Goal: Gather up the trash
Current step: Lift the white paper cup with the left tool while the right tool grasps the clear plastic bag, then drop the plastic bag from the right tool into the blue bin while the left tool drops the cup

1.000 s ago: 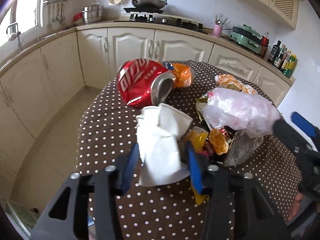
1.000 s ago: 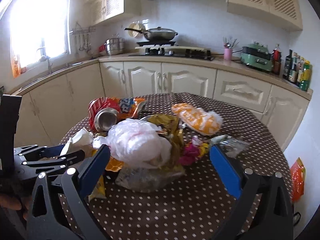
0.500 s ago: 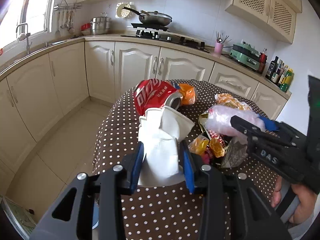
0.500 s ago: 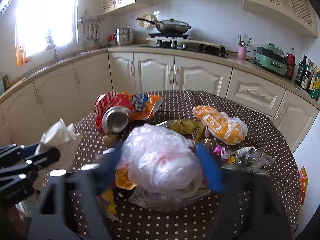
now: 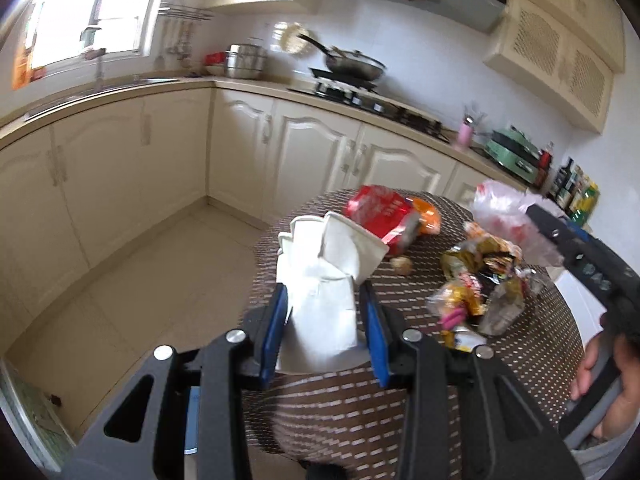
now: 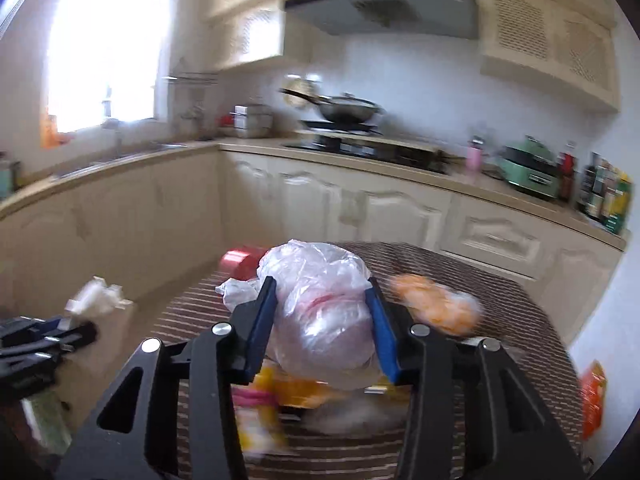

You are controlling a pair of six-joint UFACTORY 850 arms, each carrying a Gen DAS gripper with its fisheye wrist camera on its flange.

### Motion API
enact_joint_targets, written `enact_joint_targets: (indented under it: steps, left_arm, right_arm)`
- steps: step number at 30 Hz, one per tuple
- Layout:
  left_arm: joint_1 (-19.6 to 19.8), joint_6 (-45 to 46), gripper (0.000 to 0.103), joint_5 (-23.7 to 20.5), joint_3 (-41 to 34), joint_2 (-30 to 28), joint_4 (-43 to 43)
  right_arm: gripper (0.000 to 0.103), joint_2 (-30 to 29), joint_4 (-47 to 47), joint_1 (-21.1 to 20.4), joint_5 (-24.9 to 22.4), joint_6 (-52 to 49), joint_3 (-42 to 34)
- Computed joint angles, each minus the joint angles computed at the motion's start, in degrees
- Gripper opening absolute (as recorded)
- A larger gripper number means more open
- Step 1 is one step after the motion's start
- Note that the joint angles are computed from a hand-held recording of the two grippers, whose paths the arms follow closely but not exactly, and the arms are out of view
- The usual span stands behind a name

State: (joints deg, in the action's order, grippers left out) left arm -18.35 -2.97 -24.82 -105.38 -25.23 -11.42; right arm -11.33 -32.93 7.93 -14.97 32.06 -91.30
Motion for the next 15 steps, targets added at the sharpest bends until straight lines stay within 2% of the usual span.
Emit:
enact_joint_targets:
  steps: [1,4,6,9,12,15]
  left_arm:
    - [0.7,-1.6,0.036,0.7,1.4,0.9,1.2]
    - [2.8,-12.4,0.036,2.4,6.2,3.9,11.1]
    - [4.7,-16.2,0.036,2.7,9.2,5.4,14.4]
    - [7.8,-20.2,0.036,1.8,12.8,6.5,17.5]
    - [10.4,-25.1,0.036,1.4,16.3,7.6,22.3]
    - [13.2,-22.1,0.036,1.4,18.2,7.1,18.5]
  right_arm:
    - [0.042,-0.2,1.6,1.0,0.3,-2.1,-0.2]
    - [0.043,-2.5,14.6,4.9,0.6,-15.6,-2.4]
    - [0.043,-5.4,24.7,7.4,-0.8,-25.2,-4.7]
    - [0.043,-9.9,34.0,10.4,-3.8,-34.3,-8.2]
    - [0.044,-14.5,36.7,13.1,-6.5,-38.1,-10.9]
    - [0.044,-20.0,41.7,14.0,-11.5,-41.4,-15.1]
